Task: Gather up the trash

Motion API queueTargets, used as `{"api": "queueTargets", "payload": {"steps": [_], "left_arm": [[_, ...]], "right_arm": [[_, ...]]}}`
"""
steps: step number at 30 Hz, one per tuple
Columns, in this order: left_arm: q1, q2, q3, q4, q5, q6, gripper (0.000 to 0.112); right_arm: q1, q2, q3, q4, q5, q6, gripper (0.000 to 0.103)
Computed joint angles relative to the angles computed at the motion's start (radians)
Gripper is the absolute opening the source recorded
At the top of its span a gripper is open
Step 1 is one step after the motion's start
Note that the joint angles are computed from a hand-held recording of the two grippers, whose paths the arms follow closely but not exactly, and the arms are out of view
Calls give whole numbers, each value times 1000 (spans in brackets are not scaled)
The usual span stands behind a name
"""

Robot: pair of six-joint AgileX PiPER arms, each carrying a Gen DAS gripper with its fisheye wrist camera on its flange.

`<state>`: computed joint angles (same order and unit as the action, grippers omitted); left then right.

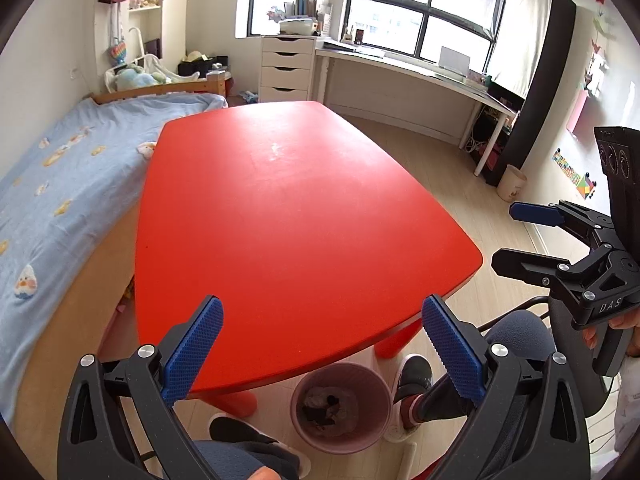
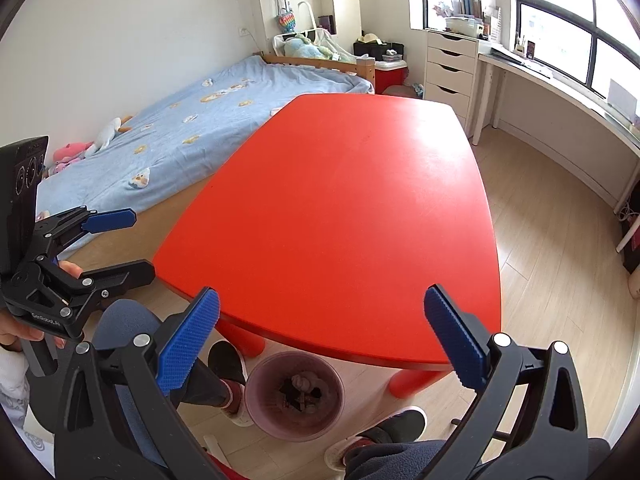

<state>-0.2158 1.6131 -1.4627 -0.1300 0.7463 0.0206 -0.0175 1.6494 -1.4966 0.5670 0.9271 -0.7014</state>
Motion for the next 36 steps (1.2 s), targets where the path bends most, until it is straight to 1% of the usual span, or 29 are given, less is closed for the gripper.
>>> {"api": "queueTargets", "payload": {"steps": [4, 8, 11, 15, 21, 23, 27, 32, 36], "left_arm": [[-4, 32, -56, 60, 4, -38, 95], [22, 46, -76, -8, -4, 9, 96], [21, 55, -87, 1, -10, -7, 97], [20, 73, -107, 21, 14, -33, 97], [42, 85, -120, -37, 30, 0, 97], [40, 83, -117, -31, 25, -7, 97], [27, 69, -96, 13, -15, -48, 97], [38, 59, -78, -21, -41, -36, 97], [39, 65, -91, -17, -27, -36, 97]], "right_arm": [[-3, 44, -83, -3, 11, 32, 100], [-3, 78, -146, 0, 24, 48, 100], [1, 92, -170, 0, 30, 56, 100], [3, 101, -183, 1, 31, 59, 100], [7, 96, -174, 0, 25, 57, 100], [5, 100, -179, 0, 29, 55, 100], [11, 103, -182, -5, 27, 61, 100], [12, 102, -181, -7, 28, 63, 100], [12, 104, -182, -7, 28, 63, 100]]}}
